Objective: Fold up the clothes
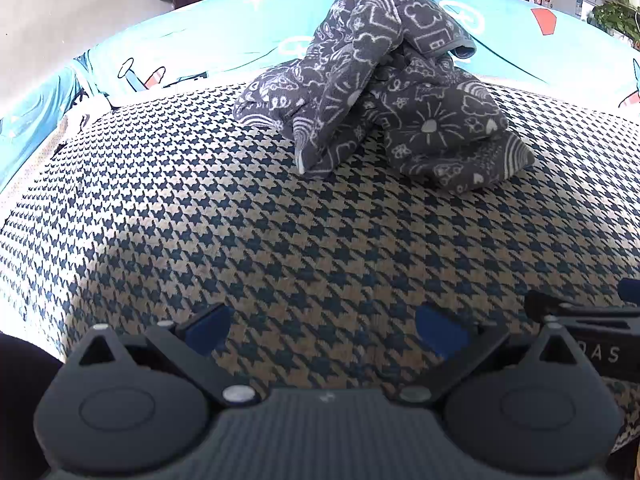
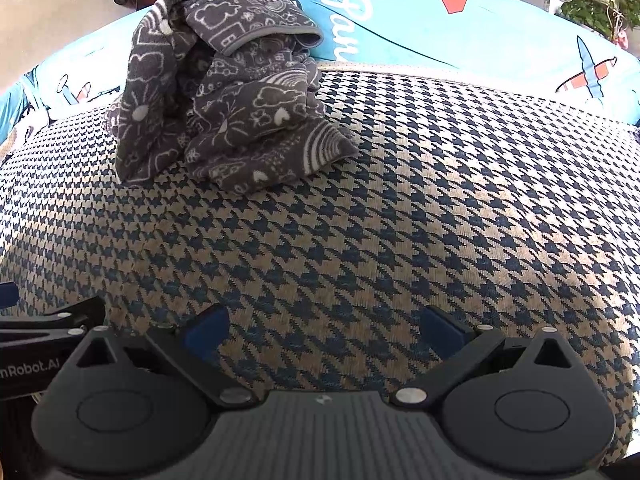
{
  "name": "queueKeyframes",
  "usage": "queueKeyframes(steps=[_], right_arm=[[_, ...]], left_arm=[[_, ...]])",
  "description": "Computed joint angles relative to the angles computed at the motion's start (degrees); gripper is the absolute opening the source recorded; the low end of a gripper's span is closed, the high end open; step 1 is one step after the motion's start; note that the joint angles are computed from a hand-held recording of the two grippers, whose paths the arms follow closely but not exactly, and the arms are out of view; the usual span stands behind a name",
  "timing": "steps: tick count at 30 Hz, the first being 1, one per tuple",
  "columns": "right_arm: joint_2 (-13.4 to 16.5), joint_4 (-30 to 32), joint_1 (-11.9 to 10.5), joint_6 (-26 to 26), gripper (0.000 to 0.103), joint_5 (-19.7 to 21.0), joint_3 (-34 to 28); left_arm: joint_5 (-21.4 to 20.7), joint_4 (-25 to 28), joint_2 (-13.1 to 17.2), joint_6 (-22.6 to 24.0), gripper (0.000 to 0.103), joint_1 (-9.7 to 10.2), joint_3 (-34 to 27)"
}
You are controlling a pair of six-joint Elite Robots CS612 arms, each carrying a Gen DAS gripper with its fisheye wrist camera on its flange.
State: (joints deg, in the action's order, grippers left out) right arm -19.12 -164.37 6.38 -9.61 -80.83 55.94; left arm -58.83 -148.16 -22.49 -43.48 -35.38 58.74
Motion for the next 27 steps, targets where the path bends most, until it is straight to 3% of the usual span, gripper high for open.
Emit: queueKeyframes(steps=[27], right_arm=[[0.4,2.9,0.3,-0.6,0.103,-1.4,-1.3]], left_arm=[[-1.0,1.4,1.2,-0.9,0.103,0.24,-2.1]])
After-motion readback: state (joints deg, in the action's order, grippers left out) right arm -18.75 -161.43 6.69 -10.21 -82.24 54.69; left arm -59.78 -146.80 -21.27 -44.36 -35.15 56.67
